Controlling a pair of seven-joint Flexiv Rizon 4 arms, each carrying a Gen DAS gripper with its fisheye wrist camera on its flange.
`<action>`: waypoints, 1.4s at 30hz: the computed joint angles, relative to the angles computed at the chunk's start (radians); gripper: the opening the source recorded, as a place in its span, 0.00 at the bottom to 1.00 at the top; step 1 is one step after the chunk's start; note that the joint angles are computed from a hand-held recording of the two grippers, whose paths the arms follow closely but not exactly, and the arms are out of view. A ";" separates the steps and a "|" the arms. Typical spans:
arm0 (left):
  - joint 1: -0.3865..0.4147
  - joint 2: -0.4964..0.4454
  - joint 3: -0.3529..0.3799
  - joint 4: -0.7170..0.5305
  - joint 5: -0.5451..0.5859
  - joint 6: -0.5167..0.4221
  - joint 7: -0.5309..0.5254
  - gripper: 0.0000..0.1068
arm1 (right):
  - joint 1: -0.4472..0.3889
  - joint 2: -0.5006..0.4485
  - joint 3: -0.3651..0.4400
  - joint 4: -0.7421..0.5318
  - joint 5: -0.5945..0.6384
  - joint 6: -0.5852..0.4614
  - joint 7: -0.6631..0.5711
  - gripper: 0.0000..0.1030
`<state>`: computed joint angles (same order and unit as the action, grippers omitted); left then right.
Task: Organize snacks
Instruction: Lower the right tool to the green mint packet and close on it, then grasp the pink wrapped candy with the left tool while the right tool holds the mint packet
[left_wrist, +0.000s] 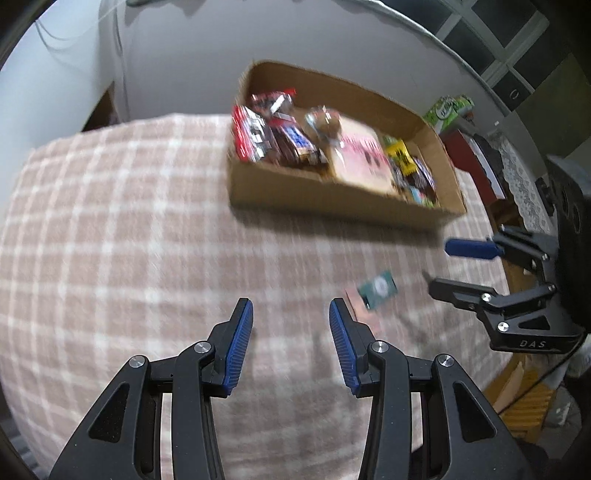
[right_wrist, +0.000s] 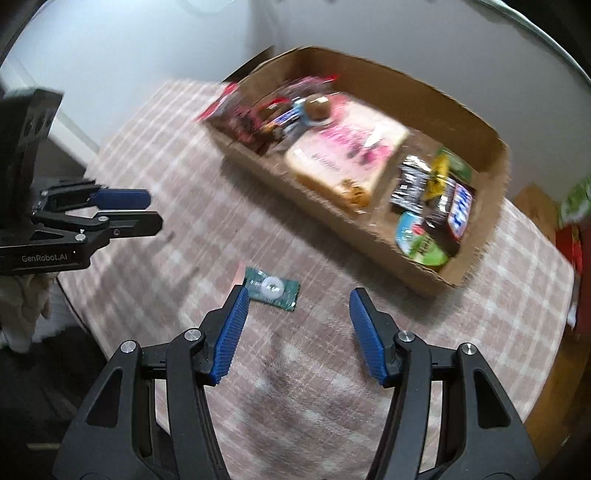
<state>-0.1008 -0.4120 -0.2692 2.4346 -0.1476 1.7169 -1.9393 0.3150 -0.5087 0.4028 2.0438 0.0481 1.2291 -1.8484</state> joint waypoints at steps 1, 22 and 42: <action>0.005 -0.007 -0.011 0.005 -0.001 0.008 -0.006 0.39 | -0.004 -0.004 0.007 -0.003 -0.008 -0.012 -0.023 0.58; -0.100 -0.053 0.075 0.066 0.034 0.169 -0.254 0.39 | 0.103 -0.132 -0.048 -0.054 -0.229 -0.015 -0.164 0.40; -0.075 -0.160 -0.018 -0.122 0.066 0.045 -0.125 0.39 | 0.023 -0.136 -0.040 -0.053 -0.059 0.026 0.066 0.23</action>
<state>-0.1757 -0.5719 -0.2876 2.3123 -0.0818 1.7620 -2.0640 0.3381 -0.6449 0.3625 1.9909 -0.0108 1.2547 -1.7829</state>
